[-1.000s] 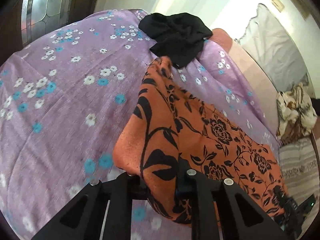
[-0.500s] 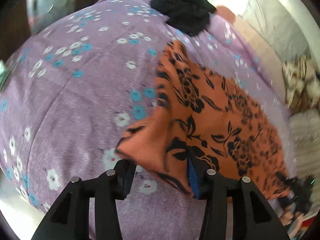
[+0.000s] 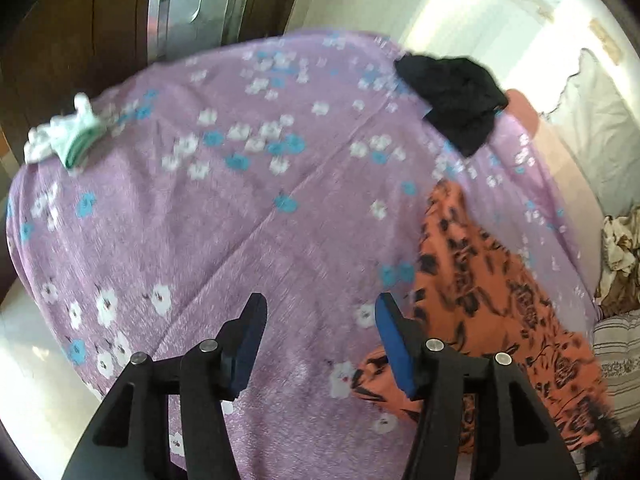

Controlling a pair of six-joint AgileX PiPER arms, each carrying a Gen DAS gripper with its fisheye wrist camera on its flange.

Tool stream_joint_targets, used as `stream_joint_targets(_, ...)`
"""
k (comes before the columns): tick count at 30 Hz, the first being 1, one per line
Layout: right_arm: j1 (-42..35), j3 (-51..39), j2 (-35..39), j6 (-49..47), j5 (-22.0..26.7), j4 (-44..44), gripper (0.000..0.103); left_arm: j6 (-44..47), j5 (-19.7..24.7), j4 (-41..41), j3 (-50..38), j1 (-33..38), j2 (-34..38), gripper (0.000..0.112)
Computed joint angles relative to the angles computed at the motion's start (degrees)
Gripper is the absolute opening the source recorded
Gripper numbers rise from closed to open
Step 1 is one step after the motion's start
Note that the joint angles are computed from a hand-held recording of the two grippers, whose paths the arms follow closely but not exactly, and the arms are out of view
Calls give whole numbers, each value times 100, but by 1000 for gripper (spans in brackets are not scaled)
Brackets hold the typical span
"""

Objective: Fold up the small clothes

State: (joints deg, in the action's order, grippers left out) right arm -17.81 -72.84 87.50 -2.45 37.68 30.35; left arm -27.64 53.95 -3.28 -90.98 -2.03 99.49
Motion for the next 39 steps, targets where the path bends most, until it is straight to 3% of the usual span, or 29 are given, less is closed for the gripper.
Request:
stream_joint_targets(6,1587,-1029,67,1115,133,-1139,19,-98,248,226,-282,89,195,57)
stream_joint_targets(9,2284,-1510,334,1417,199,-1294,19,-162,889,814,-805,-156,691,57)
stream_joint_targets(11,2662,-1741,528,1511,211,-1288,18,79,1321,793,-1185,-257,1074,57)
stream_joint_targets(13,3021,-1965,785,1560,253,-1161,17,195,1294,987,-1281,-378,1092,58)
stream_joint_targets(16,3417,-2071,1133,1540,233,-889,15,309,998,270,-1107,106,826,59)
stream_joint_targets(19,3674,-2049,1376,1647,170,-858,15,-136,940,720,-1040,426,663,59)
stream_joint_targets(21,3675,-1898,1452,1434,90,-507,15,-219,910,838,-980,613,587,59)
stream_joint_targets(24,3529,-2025,1703,1104,364,92,16,-148,861,839,-860,760,519,59)
stream_joint_targets(27,3421,-2336,2058,864,698,526,29,-133,892,847,-871,664,525,59)
stream_joint_targets(28,3288,-2309,2147,426,854,1062,43,-129,847,832,-825,669,480,59)
stream_joint_targets(29,3214,-2199,2179,25,917,1635,65,-142,810,817,-821,674,449,59)
stream_joint_targets(30,3087,-2000,2124,-385,1024,2208,69,-162,692,805,-754,668,369,59)
stream_joint_targets(32,2836,-1633,2048,-1234,1262,3188,70,-80,438,803,-657,663,246,59)
stream_joint_targets(34,2578,-1289,1856,-1732,1326,3572,70,-36,183,813,-542,565,120,59)
stream_joint_targets(36,2361,-940,1547,-1954,1118,3512,69,80,-182,735,-309,455,-121,59)
stream_joint_targets(39,1928,-379,976,-2273,766,3189,60,411,-723,555,-11,169,-483,59)
